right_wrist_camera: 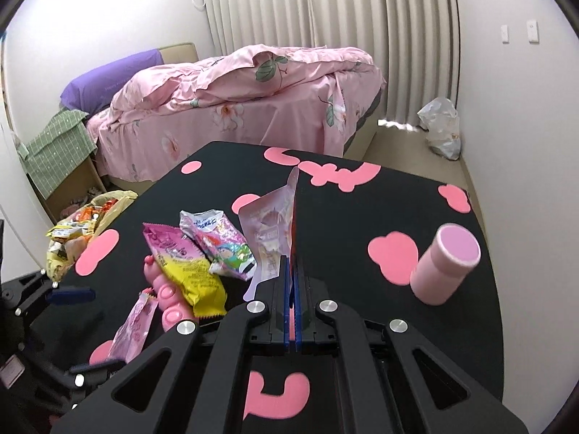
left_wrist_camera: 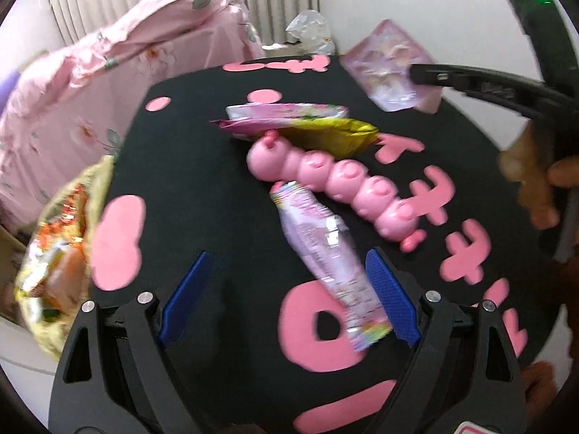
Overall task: Collect trash
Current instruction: 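Grasp the pink candy wrapper with the left tool and lift it while the right tool holds the packaging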
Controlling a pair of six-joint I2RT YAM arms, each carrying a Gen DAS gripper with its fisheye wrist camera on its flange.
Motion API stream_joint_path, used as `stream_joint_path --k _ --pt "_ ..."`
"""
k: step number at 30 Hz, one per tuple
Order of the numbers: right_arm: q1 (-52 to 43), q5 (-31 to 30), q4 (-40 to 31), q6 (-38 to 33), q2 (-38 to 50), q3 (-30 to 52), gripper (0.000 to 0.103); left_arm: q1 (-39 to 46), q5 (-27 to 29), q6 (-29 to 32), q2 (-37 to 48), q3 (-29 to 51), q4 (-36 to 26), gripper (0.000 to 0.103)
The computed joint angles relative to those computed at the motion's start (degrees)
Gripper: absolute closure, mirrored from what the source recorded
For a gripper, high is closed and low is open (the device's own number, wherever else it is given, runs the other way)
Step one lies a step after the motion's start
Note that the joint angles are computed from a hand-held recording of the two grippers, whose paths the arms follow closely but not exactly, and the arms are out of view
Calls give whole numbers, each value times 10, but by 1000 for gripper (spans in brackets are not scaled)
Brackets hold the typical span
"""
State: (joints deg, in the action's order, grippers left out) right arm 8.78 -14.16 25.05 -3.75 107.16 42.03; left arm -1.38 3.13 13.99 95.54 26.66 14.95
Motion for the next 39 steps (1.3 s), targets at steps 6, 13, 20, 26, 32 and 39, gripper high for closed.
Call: stream_joint_path --k 6,13,20,26,32,39 --pt "-36 -47 37 19 -5 -58 100 92 74 13 -2 13 -37 26" --pt "-64 -67 92 41 -18 -126 100 104 170 -22 11 36 -101 41" --pt "-86 -85 113 67 -42 -163 100 16 49 -56 -7 -3 -49 52" --pt "-78 -76 105 69 -77 -181 100 52 110 -51 -32 -18 -71 80" --pt "-51 -58 81 74 -155 -207 100 96 175 -28 -118 -58 -77 85" --pt "17 -18 21 81 -262 -204 100 229 280 20 -249 -61 -151 85"
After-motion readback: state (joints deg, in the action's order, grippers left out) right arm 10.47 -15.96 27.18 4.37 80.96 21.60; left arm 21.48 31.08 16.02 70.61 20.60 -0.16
